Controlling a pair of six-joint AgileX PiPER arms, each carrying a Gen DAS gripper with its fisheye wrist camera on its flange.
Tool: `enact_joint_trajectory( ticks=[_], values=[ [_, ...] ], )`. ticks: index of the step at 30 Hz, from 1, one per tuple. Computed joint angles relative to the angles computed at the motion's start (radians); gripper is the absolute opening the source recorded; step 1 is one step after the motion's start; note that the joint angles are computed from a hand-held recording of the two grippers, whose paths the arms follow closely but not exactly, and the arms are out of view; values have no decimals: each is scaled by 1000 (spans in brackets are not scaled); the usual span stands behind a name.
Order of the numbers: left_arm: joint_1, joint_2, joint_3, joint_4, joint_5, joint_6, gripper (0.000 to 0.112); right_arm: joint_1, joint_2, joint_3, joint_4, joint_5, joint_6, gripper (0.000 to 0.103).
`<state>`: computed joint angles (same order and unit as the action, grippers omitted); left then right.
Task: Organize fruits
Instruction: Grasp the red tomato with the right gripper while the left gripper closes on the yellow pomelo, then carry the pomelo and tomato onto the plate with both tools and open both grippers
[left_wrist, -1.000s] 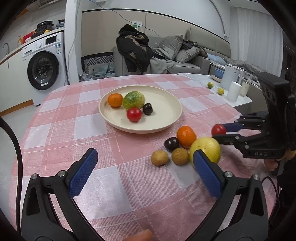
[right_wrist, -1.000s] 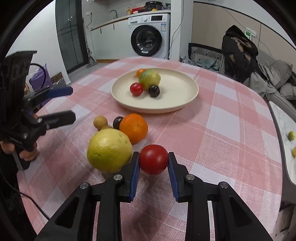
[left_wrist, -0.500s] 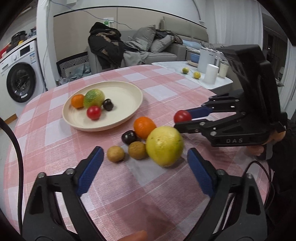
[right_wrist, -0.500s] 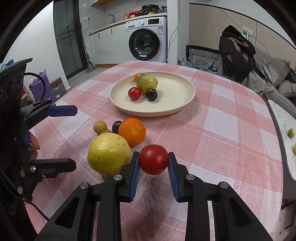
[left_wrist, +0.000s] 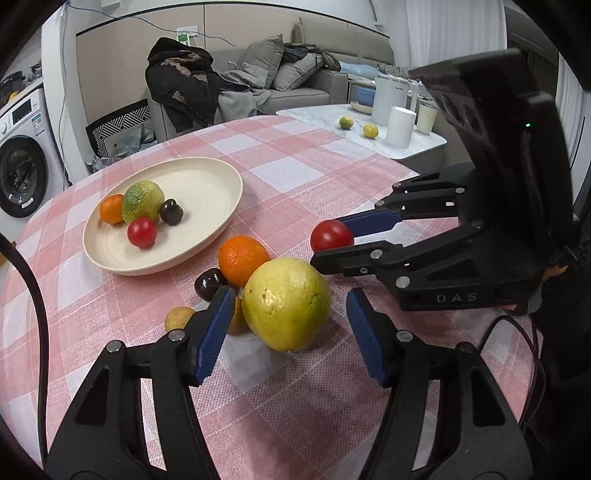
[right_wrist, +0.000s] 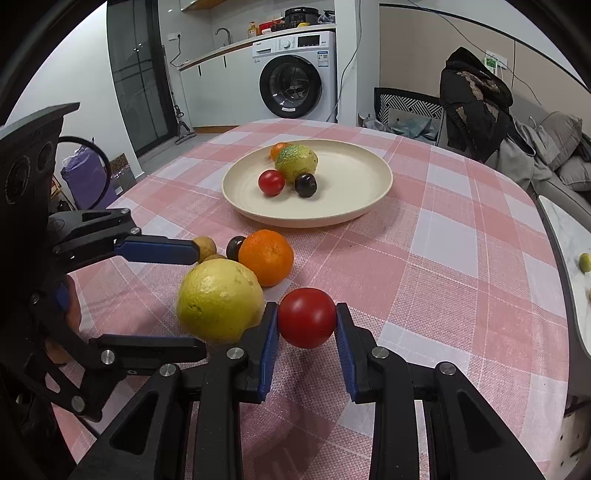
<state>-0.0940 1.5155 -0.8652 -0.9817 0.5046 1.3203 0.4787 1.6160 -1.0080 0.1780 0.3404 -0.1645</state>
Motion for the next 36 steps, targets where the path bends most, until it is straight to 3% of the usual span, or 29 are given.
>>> enact_joint_trajectory(
  ticks=[9,11,15,24,36],
  values=[
    [-79,57,-65,169,-47,-161,62,-23,-4,7,45,-9,-36,31],
    [-106,58,-58,207,-95,-192,52,-27,-4,9,48,-11,-36,31],
    [-128,67,-58,233,-129,-214,51,-32,-8,12,66,-11,-55,31],
    [-84,46,-40,64,-84,-47,51,-41,-17,20,90,-18,-74,31],
    [101,-8,-45,-145,23,116,51,-39,-59,37,122,-93,-86,30]
  ],
)
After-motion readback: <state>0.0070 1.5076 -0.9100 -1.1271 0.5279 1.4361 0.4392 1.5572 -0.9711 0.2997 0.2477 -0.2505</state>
